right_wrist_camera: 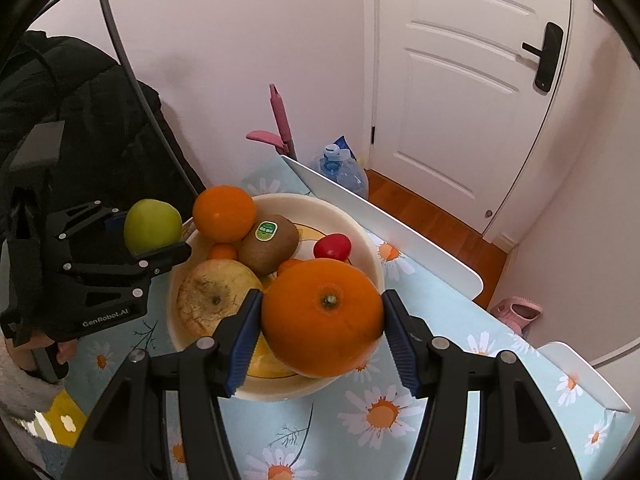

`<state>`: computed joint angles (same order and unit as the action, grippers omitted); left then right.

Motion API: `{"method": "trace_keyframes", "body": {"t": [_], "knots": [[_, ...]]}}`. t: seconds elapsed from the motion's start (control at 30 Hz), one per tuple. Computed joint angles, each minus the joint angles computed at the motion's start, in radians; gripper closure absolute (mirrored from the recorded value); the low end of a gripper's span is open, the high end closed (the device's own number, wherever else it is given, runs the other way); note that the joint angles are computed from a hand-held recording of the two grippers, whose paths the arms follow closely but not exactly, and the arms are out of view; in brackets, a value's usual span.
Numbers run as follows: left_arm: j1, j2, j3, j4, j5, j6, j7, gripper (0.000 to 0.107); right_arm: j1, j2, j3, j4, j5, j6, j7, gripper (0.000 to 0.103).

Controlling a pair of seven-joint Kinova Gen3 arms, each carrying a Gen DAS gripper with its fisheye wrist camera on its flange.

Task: Organize fruits
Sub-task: 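Carry the green apple and orange over the bowl with both tools, then release the apple and orange into the bowl and withdraw both tools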

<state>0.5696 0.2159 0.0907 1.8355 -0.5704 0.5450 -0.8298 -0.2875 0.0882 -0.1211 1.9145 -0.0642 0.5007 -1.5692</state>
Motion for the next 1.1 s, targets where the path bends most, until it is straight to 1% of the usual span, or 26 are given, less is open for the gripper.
{"method": "trace_keyframes", "body": {"t": [0.1,0.17,0.23,0.27,0.33,0.4,0.43,0.5,0.6,0.7,0.73,0.8,0.87,1.0,1.1], "knots": [[-0.054,-0.003,0.023,0.013,0.088,-0.041,-0.075,0.047,0.002,0.012,0.002,-0.003,-0.004,-0.004,0.000,0.048],[-0.065,0.001,0.022,0.013,0.123,-0.053,-0.099,0.047,0.006,0.016,0.001,-0.004,-0.012,-0.008,0.006,0.048],[-0.069,-0.003,0.017,0.023,0.140,-0.075,-0.109,0.042,0.006,0.017,0.000,-0.005,-0.013,-0.007,0.007,0.048],[-0.055,-0.005,0.004,0.026,0.129,-0.078,-0.096,0.039,0.007,0.018,0.000,-0.005,-0.016,-0.008,0.010,0.048],[-0.014,-0.014,-0.028,0.029,0.073,-0.076,-0.036,0.014,0.006,0.019,0.000,-0.006,-0.015,-0.009,0.008,0.048],[-0.019,-0.035,-0.027,0.049,0.058,-0.101,-0.014,0.005,0.007,0.018,0.000,-0.007,-0.018,-0.009,0.010,0.048],[-0.025,-0.048,-0.024,0.058,0.060,-0.111,-0.007,0.005,0.007,0.019,0.000,-0.007,-0.018,-0.008,0.012,0.048],[-0.048,-0.064,-0.005,0.063,0.086,-0.106,-0.022,0.005,0.009,0.018,0.000,-0.008,-0.021,-0.007,0.016,0.048],[-0.047,-0.068,0.006,0.050,0.069,-0.068,-0.002,0.005,0.016,0.017,-0.001,-0.014,-0.038,0.000,0.035,0.048],[-0.035,-0.075,0.015,0.041,0.033,-0.022,0.043,0.005,0.019,0.016,-0.001,-0.022,-0.045,0.008,0.045,0.048],[-0.026,-0.073,0.019,0.031,0.014,0.009,0.064,0.005,0.022,0.016,-0.002,-0.025,-0.052,0.011,0.053,0.048],[-0.013,-0.075,0.029,0.024,-0.019,0.043,0.100,0.005,0.023,0.019,-0.003,-0.034,-0.061,0.019,0.063,0.048],[-0.015,-0.084,0.041,0.028,-0.030,0.048,0.113,0.005,0.025,0.024,-0.004,-0.044,-0.069,0.029,0.075,0.048],[-0.023,-0.093,0.061,0.026,-0.029,0.059,0.122,0.005,0.045,0.046,-0.014,-0.067,-0.134,0.045,0.140,0.048],[-0.028,-0.099,0.067,0.031,-0.028,0.055,0.134,0.005,0.036,0.069,-0.012,-0.080,-0.129,0.043,0.138,0.048]]}}
